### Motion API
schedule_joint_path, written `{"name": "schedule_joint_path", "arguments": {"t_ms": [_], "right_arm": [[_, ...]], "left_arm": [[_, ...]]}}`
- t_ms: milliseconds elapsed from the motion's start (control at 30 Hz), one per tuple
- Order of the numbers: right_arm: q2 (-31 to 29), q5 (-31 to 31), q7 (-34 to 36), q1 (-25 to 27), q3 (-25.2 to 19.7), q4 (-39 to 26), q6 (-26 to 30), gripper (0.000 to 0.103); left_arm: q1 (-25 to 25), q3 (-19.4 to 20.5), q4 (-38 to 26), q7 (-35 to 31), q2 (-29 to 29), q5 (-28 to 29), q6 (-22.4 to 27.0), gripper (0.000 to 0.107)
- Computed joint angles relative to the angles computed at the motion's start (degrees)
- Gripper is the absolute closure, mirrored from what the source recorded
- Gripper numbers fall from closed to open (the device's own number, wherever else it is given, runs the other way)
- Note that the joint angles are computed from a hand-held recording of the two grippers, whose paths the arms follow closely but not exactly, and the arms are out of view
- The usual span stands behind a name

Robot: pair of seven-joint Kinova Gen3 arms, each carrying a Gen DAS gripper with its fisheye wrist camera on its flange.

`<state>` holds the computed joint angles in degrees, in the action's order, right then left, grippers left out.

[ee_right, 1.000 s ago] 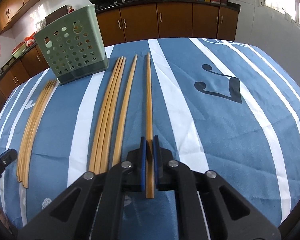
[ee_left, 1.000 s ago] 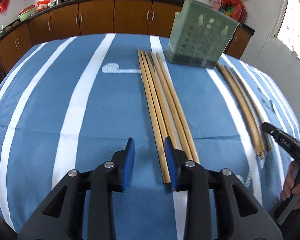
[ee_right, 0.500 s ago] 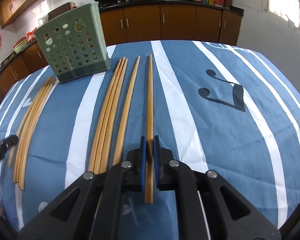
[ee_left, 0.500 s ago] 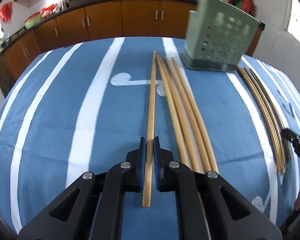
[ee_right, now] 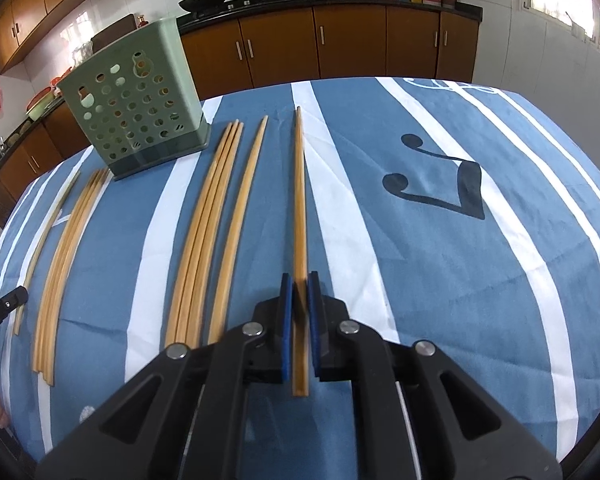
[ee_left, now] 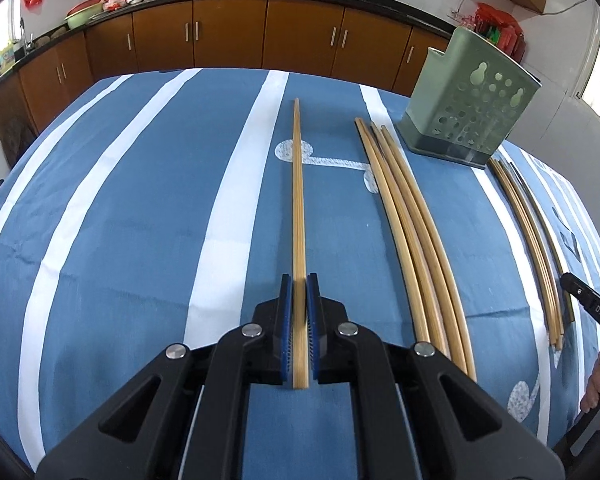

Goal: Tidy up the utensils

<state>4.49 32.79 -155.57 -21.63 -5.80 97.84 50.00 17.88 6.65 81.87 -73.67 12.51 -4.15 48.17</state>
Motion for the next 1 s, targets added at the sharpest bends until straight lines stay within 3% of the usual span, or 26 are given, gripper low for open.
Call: {"name": "schedule_joint_path", "arguments": {"t_ms": [200,300,733,1000], "right_arm": [[-0.31,0.34,0.13,-0.16,-0.11,0.27,0.11,0.095],[-2.34,3.1,-3.13,-0.32,-0.52,1.54,-0.78,0.095],[-8.66,17.71,-13.01,1.21,-5.87,1.79,0.38,0.095],[-9.72,23.02,-15.47,2.31,-7.76,0.29,1.18,0.095]], "left_arm": [[0.73,0.0,1.77,0.71,-0.93,-1.58,-1.32,0.1],[-0.08,0.09,1.49,0.05,-1.52,-0.37,-0.63,0.1],[-1.93,0.27,3.11,3.2,-9.41,-2.61,-11.93,0.1],[-2.79,0.75,1.41,7.4,-10.3,-5.96,-14.93,0.1]]}}
